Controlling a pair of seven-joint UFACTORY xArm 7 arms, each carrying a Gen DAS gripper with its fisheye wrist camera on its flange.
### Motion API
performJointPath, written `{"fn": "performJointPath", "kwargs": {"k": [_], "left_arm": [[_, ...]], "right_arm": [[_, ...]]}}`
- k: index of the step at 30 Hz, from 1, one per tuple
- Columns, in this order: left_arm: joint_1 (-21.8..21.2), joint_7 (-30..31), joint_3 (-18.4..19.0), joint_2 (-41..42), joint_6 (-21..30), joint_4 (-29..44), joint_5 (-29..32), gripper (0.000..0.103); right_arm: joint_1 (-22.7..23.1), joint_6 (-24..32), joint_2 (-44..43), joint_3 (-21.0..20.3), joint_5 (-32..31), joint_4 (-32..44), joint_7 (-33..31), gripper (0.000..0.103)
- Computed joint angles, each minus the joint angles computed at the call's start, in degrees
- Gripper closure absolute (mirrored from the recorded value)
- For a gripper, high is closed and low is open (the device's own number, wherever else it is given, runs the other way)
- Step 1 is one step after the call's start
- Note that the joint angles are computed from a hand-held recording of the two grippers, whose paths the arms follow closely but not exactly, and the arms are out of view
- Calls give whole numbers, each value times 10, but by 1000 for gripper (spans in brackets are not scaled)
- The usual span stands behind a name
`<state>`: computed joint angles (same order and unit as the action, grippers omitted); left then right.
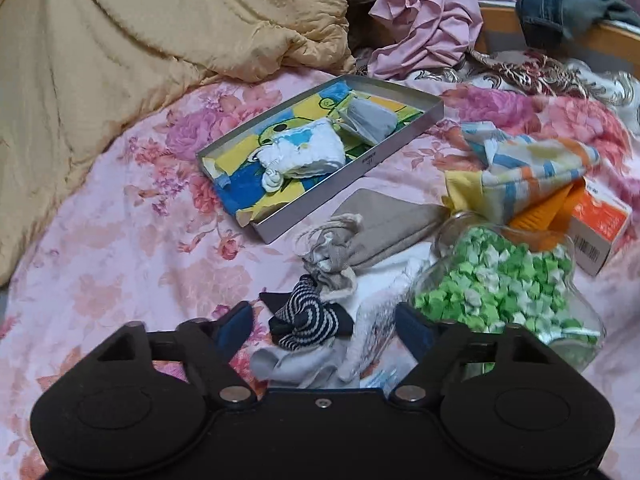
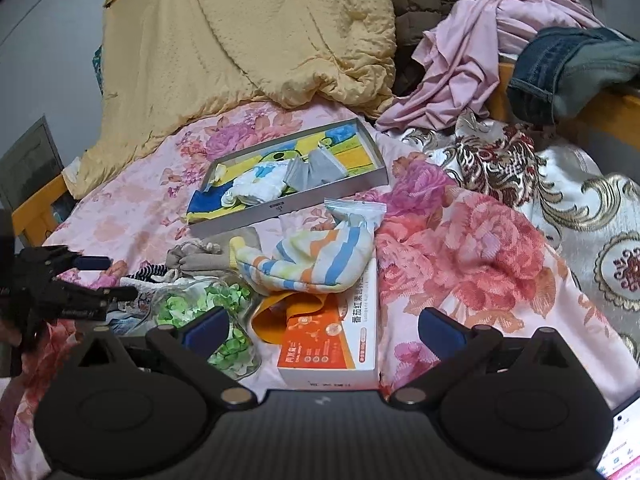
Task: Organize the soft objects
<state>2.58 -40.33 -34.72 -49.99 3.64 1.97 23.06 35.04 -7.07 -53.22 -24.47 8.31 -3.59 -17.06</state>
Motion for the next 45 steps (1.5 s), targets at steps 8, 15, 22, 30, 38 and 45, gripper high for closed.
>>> {"fn": "performJointPath", "kwargs": {"k": [8, 15, 22, 30, 38, 45], "left_arm": [[24, 63, 13, 103, -68, 13, -12, 77], [-20, 78, 13, 42, -37, 0, -52, 90], [-258, 7, 58, -224, 211, -54, -63, 92], [-352, -295, -65, -283, 374, -26, -100, 92], [-343, -464, -107, -233, 379, 4, -91, 92], [-361, -475, -74, -215, 403, 10, -34, 92]], "right_arm": [[13, -4, 13, -10, 0, 17, 5, 0], [7, 11, -6, -4, -1, 14, 3, 0], [35, -5, 23, -28, 12, 26, 3, 0], [172, -113, 189, -125, -54, 101, 1, 0], [260, -105, 332, -214, -180, 199, -13, 3], [243, -123, 410, -184, -259, 222, -25, 4]]}}
